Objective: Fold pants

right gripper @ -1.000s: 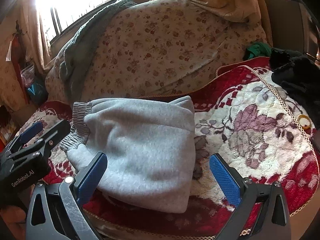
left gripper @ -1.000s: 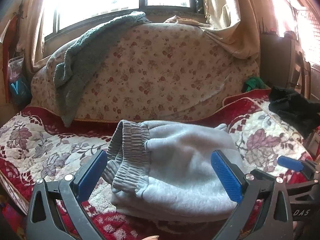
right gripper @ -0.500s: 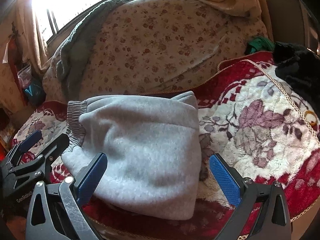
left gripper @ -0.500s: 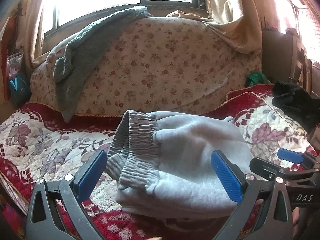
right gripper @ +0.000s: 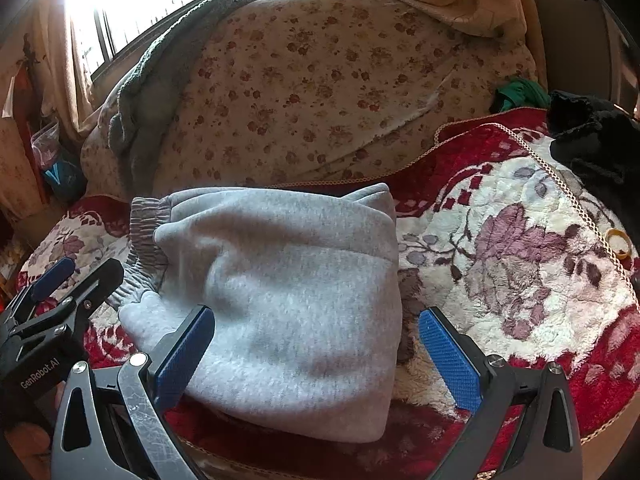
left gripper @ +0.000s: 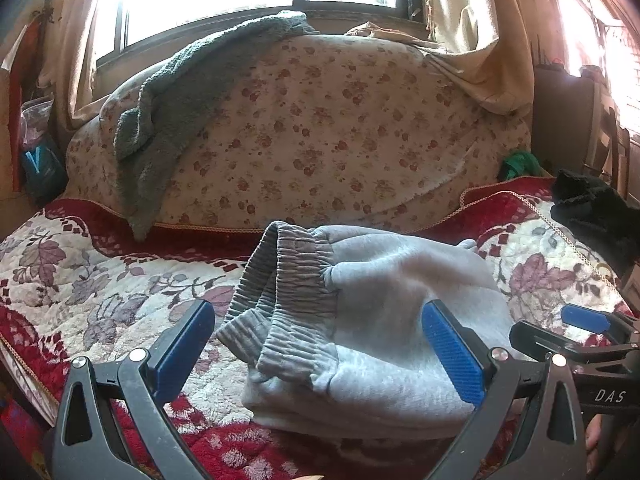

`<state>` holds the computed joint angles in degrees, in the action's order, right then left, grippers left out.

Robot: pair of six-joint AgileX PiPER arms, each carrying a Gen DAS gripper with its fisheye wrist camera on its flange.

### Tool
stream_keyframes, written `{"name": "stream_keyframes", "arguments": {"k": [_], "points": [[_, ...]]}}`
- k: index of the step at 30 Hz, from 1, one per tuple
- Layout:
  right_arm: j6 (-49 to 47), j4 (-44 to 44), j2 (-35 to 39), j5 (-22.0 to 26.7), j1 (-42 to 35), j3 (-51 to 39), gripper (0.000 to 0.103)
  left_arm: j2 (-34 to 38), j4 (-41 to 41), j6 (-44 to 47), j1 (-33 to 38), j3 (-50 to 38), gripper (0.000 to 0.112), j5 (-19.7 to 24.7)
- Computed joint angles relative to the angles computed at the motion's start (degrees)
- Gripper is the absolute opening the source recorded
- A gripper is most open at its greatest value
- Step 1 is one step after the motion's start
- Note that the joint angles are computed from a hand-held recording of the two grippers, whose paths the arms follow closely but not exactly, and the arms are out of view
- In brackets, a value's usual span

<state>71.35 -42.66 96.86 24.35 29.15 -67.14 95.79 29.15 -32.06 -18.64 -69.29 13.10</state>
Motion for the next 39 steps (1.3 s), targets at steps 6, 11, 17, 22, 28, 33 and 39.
{"name": "stream_keyframes", "arguments": {"k": [6, 11, 17, 22, 28, 33, 39], "points": [[0.3, 0.0, -0.1, -0.3, -0.1, 0.3, 0.103, 0.0, -0.6, 1.0, 0.0, -0.1, 0.103, 0.2], [0.1, 0.2, 0.0, -0.2, 0.0, 0.4, 0.103, 0.1, -0.1, 0.3, -0.1, 0.0, 0.103, 0.3], [-0.1, 0.4, 0.1, -0.2, -0.1, 0.2, 0.103, 0.1, -0.8, 1.2, 0.0, 0.1, 0.103, 0.0], [-0.6, 1.0, 0.2, -0.2, -0.1, 0.1, 0.103, 0.2, 0.5, 0.0, -0.1, 0.7, 0.103, -0.6], [-0.4, 1.2, 0.3, 0.0, 0.1, 0.2, 0.103, 0.2, 0.6, -0.2, -0.5, 0.7, 0.103, -0.5], [-0.5, 1.4, 0.4, 0.0, -0.1, 0.3, 0.103, -0.1, 1.8, -0.9, -0.3, 1.6, 0.103, -1.7], [-0.6, 1.5, 0.4, -0.1, -0.1, 0.3, 0.103, -0.3, -3.2, 4.6, 0.0, 1.9, 0.103, -3.0]]}}
